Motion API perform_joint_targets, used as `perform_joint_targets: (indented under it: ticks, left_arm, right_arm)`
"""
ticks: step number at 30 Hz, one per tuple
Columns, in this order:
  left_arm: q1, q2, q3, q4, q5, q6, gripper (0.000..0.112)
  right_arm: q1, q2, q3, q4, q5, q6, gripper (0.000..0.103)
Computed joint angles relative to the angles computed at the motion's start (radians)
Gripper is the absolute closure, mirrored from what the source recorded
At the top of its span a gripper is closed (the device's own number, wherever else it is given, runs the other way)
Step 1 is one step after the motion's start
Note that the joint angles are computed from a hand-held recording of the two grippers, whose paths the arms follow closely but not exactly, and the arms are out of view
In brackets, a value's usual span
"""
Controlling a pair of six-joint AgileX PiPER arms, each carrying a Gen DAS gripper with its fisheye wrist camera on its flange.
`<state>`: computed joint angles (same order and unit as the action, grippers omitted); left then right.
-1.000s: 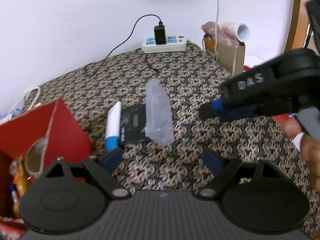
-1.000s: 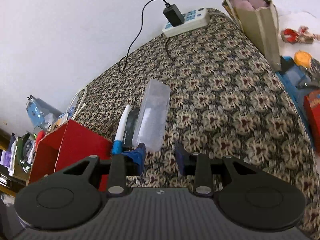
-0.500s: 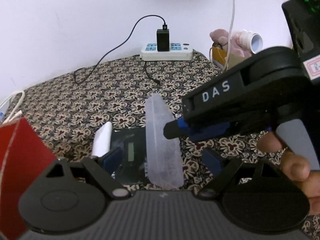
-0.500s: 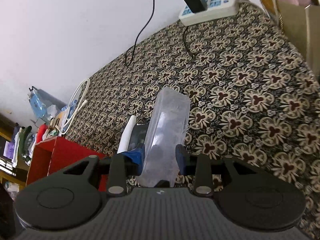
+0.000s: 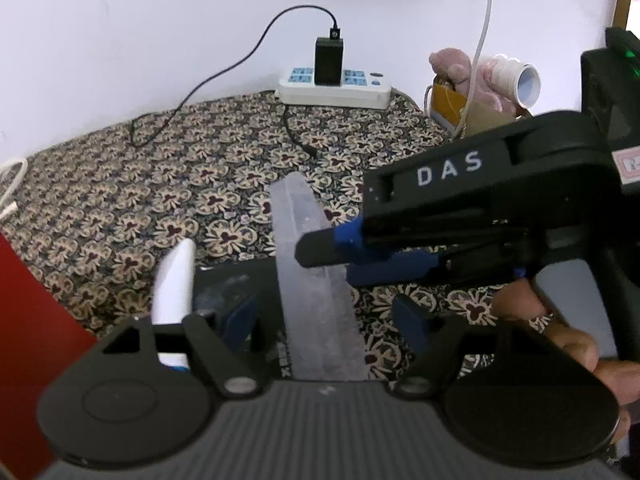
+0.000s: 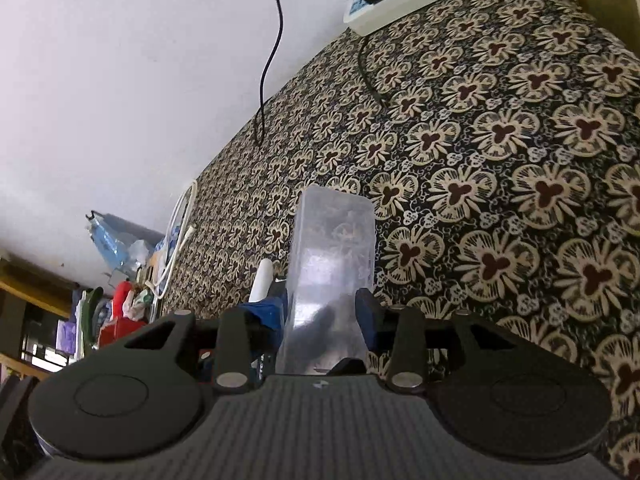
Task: Organize rigid objects
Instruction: 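Close the right tool on the clear plastic case and lift it, then carry the clear case with the right tool over the red box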
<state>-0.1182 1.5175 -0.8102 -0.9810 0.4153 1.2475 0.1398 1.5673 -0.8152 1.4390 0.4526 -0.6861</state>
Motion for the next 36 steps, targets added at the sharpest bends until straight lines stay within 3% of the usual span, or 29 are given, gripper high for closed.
perform_joint_targets:
  ticks: [2,4,6,9,16,25,33,36]
  left_arm:
    - [-0.002,0.007,-0.003,-0.011,-0.002,0.009,0.047]
    - [-0.013,0.006,-0.001,-0.012,-0.020,0.015,0.060]
    - [-0.034,0.000,0.007,-0.001,-0.053,0.012,0.082]
    - [-0.052,-0.007,0.016,0.018,-0.085,-0.019,0.083]
    - [-0.053,-0.060,0.033,0.083,-0.041,-0.065,0.087]
    - [-0.045,-0.212,0.084,0.228,0.080,-0.237,0.089]
    - [-0.006,-0.434,0.161,0.319,0.194,-0.325,0.089]
    - [0.036,-0.513,0.178,0.324,0.232,-0.327,0.089]
  right_arm:
    - [-0.020,0.011,0.007,0.058,0.027,-0.059,0.078]
    - [-0.046,0.019,0.008,0.069,0.055,-0.084,0.077]
    - [-0.071,0.020,0.014,0.070,0.082,-0.113,0.076]
    - [-0.092,0.028,0.020,0.070,0.120,-0.113,0.074]
    - [-0.143,-0.024,0.080,0.052,0.179,-0.107,0.074]
    - [-0.095,-0.274,0.224,-0.063,0.100,0.070,0.075]
    - [-0.021,-0.507,0.299,-0.273,0.078,0.371,0.076]
    - [0.067,-0.567,0.300,-0.368,0.028,0.503,0.076]
